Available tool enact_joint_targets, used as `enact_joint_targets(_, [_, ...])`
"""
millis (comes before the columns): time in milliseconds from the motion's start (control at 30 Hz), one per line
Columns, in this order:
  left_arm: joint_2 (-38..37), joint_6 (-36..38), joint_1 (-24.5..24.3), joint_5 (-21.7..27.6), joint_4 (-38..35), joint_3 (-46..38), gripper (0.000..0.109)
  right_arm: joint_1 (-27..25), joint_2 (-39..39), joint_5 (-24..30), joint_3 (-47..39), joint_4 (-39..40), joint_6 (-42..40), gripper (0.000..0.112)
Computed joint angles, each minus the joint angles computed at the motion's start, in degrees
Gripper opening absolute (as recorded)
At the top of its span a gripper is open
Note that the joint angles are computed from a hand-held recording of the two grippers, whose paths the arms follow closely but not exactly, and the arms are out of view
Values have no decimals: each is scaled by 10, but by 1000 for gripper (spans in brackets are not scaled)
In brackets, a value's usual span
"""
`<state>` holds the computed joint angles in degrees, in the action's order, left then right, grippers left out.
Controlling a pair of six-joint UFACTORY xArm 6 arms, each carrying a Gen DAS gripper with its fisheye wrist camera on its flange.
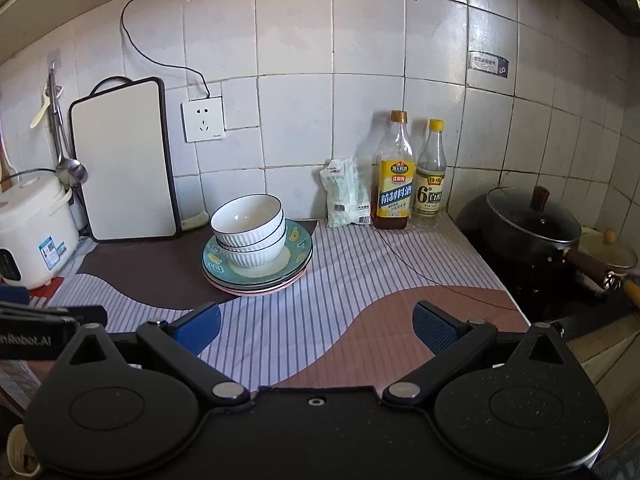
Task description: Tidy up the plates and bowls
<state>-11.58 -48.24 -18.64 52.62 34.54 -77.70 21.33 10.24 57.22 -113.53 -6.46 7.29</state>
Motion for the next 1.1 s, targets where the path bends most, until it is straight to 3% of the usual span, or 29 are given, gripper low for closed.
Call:
enact_joint_targets(700, [-11,-10,-35,43,70,0,103,5,-22,-7,26,-10,15,103])
enact_joint_targets(1100, [-19,-21,-34,30,79,11,103,3,-23,-6,29,-12,19,103])
